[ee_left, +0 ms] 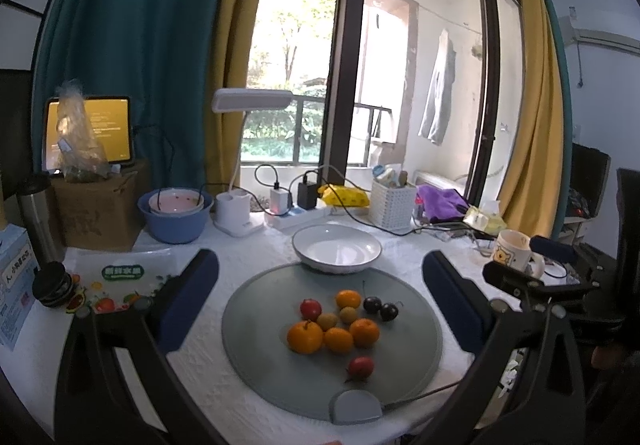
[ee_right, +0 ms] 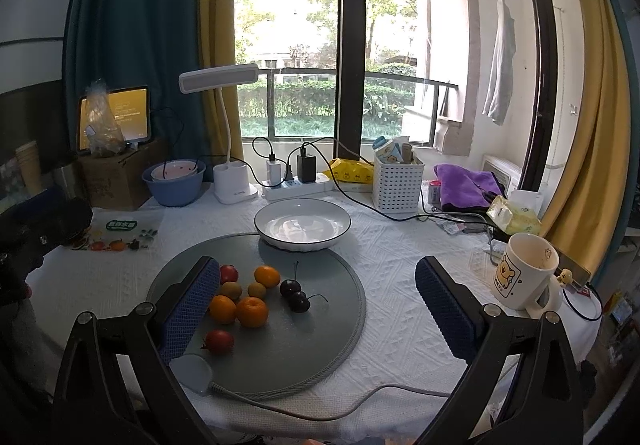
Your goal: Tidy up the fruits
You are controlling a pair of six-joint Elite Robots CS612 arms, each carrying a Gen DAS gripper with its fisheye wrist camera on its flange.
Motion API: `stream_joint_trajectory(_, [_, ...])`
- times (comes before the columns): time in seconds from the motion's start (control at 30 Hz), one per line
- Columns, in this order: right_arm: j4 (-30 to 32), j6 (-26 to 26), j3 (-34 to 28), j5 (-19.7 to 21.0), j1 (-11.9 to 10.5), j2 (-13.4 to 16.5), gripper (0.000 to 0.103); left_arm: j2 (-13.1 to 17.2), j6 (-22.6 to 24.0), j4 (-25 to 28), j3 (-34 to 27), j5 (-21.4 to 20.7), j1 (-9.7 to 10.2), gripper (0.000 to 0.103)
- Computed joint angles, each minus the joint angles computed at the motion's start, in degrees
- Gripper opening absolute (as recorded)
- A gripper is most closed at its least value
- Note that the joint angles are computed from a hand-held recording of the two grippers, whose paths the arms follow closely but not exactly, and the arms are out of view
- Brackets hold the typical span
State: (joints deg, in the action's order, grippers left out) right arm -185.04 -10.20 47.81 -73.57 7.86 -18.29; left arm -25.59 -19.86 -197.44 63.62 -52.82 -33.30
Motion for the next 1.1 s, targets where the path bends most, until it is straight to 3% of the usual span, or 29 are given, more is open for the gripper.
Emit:
stream_joint_trajectory(0.53, [0.5, -0.2, -0.2, 0.3, 0.1, 0.1, 0.101, -0.3, -1.8, 2.5, 0.3, -1.0, 0.30, 0.103])
stream_joint_trajectory(1.1, [0.7, -0.6, -0.5, 0.4, 0.2, 0.1, 0.101, -0.3, -0.2, 0.2, 0.6, -0.4, 0.09, 0.102])
